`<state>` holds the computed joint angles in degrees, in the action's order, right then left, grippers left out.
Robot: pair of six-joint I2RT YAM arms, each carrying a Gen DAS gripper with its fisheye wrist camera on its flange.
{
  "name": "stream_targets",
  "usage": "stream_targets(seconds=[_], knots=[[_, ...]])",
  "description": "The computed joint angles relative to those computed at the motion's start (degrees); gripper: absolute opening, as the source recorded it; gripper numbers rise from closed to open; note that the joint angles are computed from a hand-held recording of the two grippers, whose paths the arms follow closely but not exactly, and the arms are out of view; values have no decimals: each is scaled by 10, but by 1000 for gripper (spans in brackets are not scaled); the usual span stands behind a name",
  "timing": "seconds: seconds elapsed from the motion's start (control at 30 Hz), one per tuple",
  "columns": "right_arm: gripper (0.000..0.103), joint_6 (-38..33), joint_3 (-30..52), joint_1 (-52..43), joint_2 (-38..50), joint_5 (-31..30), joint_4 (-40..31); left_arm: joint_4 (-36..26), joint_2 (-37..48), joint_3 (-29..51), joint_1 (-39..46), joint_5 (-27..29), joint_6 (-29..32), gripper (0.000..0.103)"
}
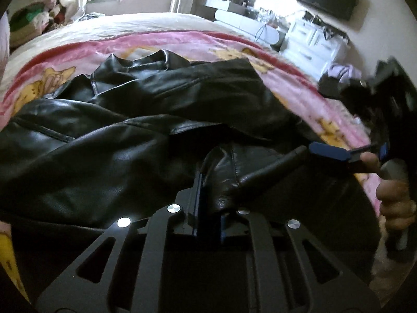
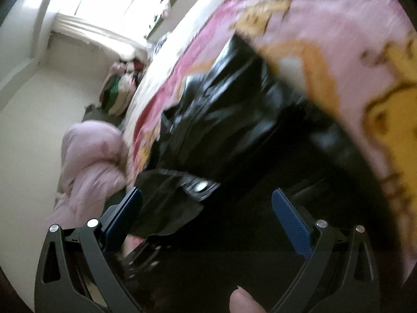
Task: Fold large clothes
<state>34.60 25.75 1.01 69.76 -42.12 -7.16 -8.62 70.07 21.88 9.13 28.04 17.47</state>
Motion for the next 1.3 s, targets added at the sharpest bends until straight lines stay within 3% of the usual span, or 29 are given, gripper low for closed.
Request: stream_targets(seconds=[0.07,0.1,0.17,0.2,0.23,0.33,0.4,0.5,0.7,0.87,0.97,1.1,1.17,1.3], knots=[[95,5,17,30,38,-14,7,-6,-6,0,-10,-21,8,9],[84,10,24,42,52,-14,9,-7,-14,-4,-18,-38,13,14],[79,23,37,61,88,-18,15,-16,-44,-13,-32,-71,20,40],[76,33,43,70,112,-20,26,-21,-56,-16,-34,-80,25,73],[71,35,49,72,128,-19,28,-27,-63,-18,-35,-82,30,86],[51,52,51,85,152,-4,54,-56,-93,-24,-41,-86,51,86],[45,56,45,88,146,8,65,-77,-120,-31,-50,-96,65,86],[30,46,37,100,122,33,65,-121,-165,-34,-58,-103,75,94],[16,-17,67,113,60,69,29,-251,-191,25,20,10,122,94],[11,-90,165,120,50,115,-47,-300,-178,79,141,87,186,94],[9,-138,222,131,43,150,-84,-272,-110,130,243,126,182,94],[7,-193,262,138,31,197,-92,-177,12,202,343,140,74,94],[7,-211,269,134,37,208,-88,-138,62,228,363,144,28,94],[7,-232,261,122,47,225,-79,-61,134,256,359,98,-36,92]])
